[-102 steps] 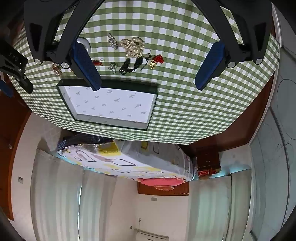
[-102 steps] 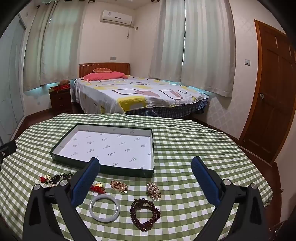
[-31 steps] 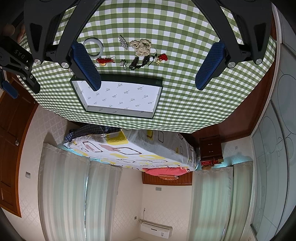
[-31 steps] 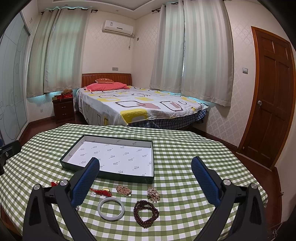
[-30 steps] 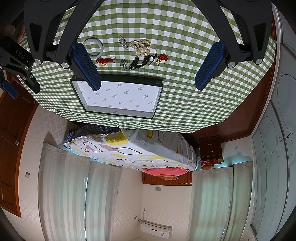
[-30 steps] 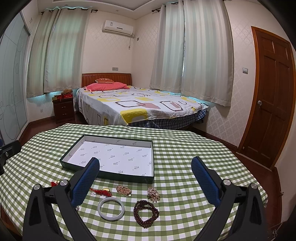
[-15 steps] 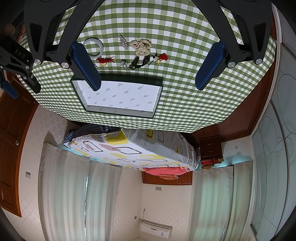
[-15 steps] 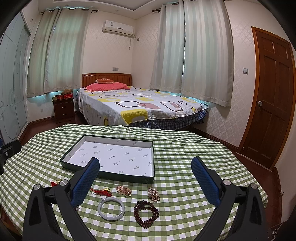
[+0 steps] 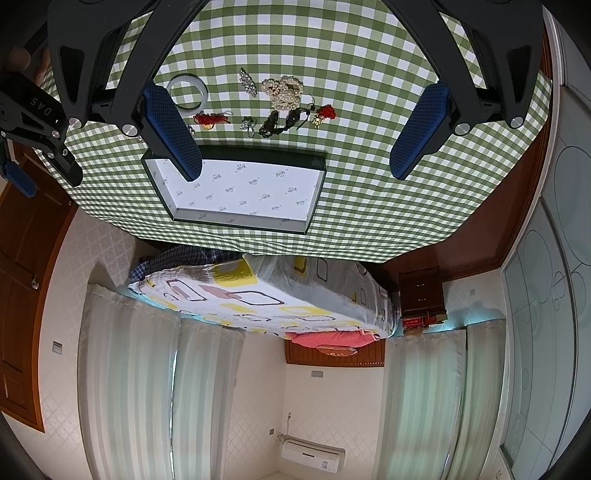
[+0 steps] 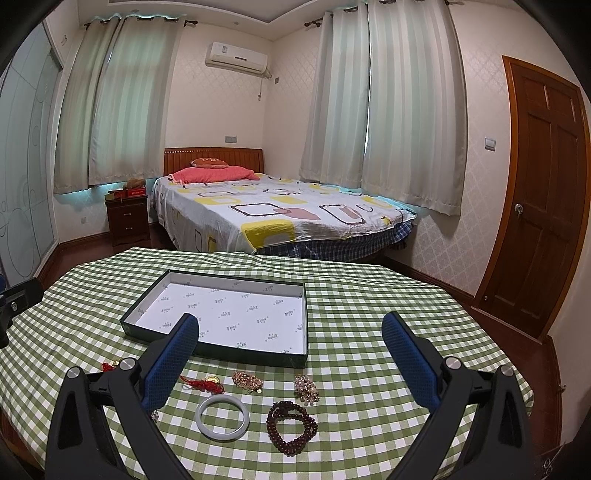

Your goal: Organize jewelry

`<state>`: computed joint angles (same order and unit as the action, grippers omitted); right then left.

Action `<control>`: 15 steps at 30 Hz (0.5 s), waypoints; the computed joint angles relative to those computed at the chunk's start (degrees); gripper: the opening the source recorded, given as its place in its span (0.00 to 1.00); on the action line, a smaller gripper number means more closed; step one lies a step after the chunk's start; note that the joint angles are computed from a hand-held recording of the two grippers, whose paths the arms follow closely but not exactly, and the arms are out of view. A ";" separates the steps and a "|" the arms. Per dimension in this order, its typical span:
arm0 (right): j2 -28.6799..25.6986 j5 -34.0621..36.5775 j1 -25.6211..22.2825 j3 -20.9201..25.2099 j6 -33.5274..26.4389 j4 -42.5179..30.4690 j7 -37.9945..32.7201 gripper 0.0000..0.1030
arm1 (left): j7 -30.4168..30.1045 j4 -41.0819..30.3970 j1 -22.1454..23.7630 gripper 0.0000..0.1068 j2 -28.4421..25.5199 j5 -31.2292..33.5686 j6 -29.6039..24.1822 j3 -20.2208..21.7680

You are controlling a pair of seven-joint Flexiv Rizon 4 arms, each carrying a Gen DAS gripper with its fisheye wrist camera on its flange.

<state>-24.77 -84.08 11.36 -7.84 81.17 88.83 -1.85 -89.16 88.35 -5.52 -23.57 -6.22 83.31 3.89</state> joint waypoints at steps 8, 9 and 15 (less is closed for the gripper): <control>-0.77 -4.09 -0.67 -0.43 0.95 -0.99 3.87 0.94 | -0.04 -0.18 0.39 0.93 -0.77 -0.36 0.92 -0.09; -0.94 -5.04 -0.89 -0.38 1.13 -1.18 4.71 0.94 | -0.15 -0.31 0.39 0.93 -1.03 -0.37 1.10 0.07; -2.40 -9.61 -2.94 0.63 2.80 -2.49 9.41 0.94 | 1.57 0.00 1.97 0.93 -2.63 -1.91 2.93 -1.46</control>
<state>-27.17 -93.69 8.42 -7.22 83.97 86.34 7.55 -87.59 88.35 -3.56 -26.20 -8.13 86.24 2.43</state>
